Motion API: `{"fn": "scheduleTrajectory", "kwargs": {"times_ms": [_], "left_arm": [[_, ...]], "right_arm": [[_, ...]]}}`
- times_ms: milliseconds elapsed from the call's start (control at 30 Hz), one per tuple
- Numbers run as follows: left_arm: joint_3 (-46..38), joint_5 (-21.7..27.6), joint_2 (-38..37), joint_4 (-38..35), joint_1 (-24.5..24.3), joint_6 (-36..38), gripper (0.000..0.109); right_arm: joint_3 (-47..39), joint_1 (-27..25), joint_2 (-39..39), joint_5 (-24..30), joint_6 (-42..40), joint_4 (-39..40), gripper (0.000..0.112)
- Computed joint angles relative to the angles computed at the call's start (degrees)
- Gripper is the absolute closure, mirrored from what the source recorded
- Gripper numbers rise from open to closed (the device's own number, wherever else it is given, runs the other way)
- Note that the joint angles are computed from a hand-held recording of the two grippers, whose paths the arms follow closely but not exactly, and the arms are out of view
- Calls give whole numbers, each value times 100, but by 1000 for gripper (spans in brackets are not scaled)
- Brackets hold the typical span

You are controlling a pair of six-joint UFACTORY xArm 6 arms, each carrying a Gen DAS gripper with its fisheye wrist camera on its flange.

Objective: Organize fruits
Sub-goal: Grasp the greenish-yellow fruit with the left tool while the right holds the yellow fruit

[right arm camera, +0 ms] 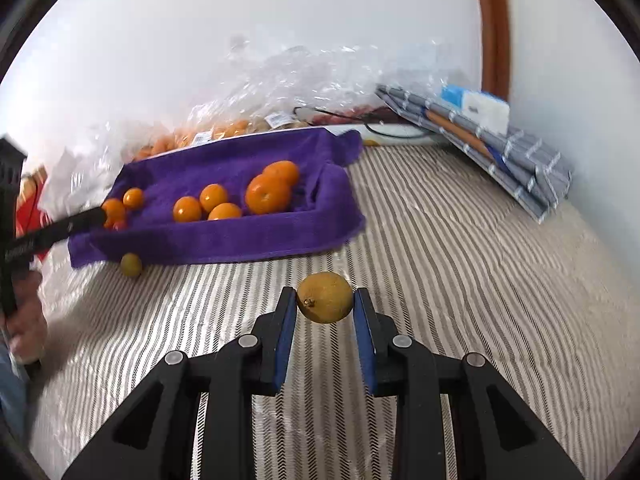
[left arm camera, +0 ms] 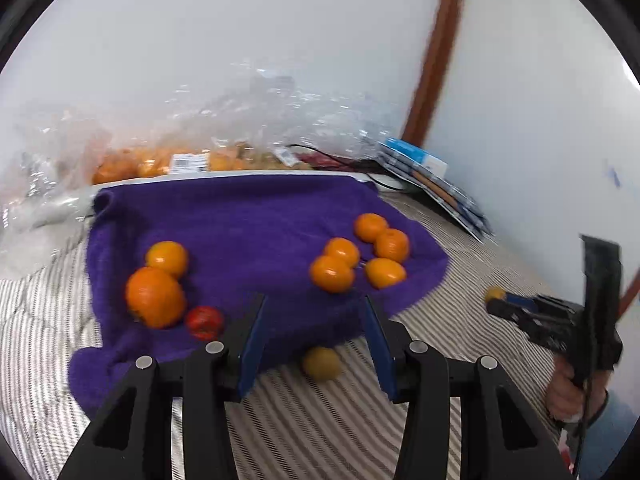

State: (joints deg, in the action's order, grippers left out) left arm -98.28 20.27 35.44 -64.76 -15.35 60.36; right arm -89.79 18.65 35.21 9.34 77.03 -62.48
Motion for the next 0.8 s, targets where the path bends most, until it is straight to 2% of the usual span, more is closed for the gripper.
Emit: {"fn": "scheduleTrajectory", "kwargs": {"times_ms": [67, 200, 333, 400, 600, 633, 700, 800], "left_arm": [[32, 96, -10, 110, -51, 42, 64], [125, 144, 5, 979, -138, -414, 64], [193, 340, -32, 1373, -148, -523, 64], [170, 201, 35, 1744, -161, -892, 64], [-46, 245, 270, 2714, -112, -1984, 64], [-104, 277, 322, 2994, -102, -2261, 65], [-309, 428, 491, 3842, -74, -3094, 78], [-260, 364, 460, 3775, -83, -3040, 83]], "right_arm": [[15, -23, 34, -66, -308, 409, 83], [33, -51, 48, -259, -307, 406, 83], [86, -135, 38, -446, -102, 321, 83], [80, -167, 40, -505, 84, 180, 83], [84, -160, 36, -510, 169, 93, 83], [91, -162, 42, -527, 91, 166, 83], [98, -151, 63, -553, -168, 415, 83], [104, -147, 73, -574, -295, 532, 83]]}}
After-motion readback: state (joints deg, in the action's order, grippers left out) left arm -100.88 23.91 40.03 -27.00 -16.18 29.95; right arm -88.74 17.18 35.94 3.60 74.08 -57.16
